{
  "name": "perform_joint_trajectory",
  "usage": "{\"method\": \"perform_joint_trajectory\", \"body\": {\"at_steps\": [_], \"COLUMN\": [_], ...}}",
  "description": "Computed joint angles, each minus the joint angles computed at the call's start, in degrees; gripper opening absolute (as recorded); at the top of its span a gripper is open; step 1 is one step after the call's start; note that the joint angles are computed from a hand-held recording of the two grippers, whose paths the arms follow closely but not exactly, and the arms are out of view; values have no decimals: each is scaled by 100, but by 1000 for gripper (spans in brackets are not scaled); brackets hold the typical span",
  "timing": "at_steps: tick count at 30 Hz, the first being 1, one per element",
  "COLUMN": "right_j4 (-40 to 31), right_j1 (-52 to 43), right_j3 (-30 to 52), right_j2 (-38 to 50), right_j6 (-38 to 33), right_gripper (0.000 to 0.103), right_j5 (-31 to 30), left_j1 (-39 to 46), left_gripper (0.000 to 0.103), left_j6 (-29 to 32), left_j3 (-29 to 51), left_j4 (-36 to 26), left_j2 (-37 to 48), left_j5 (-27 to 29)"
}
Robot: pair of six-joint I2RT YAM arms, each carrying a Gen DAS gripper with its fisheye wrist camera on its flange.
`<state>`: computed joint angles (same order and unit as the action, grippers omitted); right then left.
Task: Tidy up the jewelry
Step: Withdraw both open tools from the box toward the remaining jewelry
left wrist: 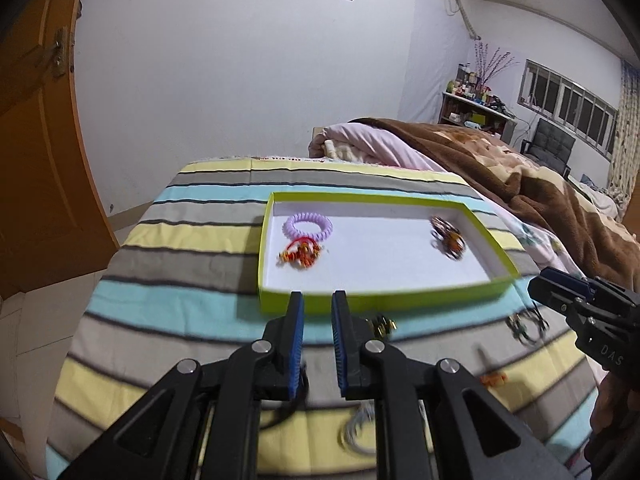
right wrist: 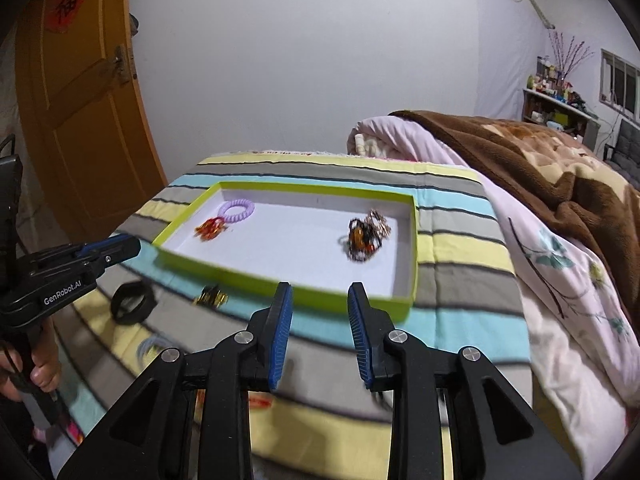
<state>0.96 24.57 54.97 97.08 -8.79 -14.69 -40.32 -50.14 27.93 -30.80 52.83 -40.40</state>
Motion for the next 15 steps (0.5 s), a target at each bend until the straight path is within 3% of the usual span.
{"method": "perform_joint_trajectory", "body": {"at_steps": [7, 15], "right_j4": [137, -19], "right_j1": [-41, -101], "right_j3": [-1121, -1897], "right_j2": [-1124, -2167], "right_j6": [7, 69], "right_gripper": [29, 29], "right_j5": [18, 27], "left_j1": [-1820, -3431], "left_gripper": [15, 15], "left_j6": [-2156, -4680], "left_j3": [366, 828], "left_j4": [-1744, -3524], "left_j2": [191, 919], "left_j5": [-1024, -1409]}}
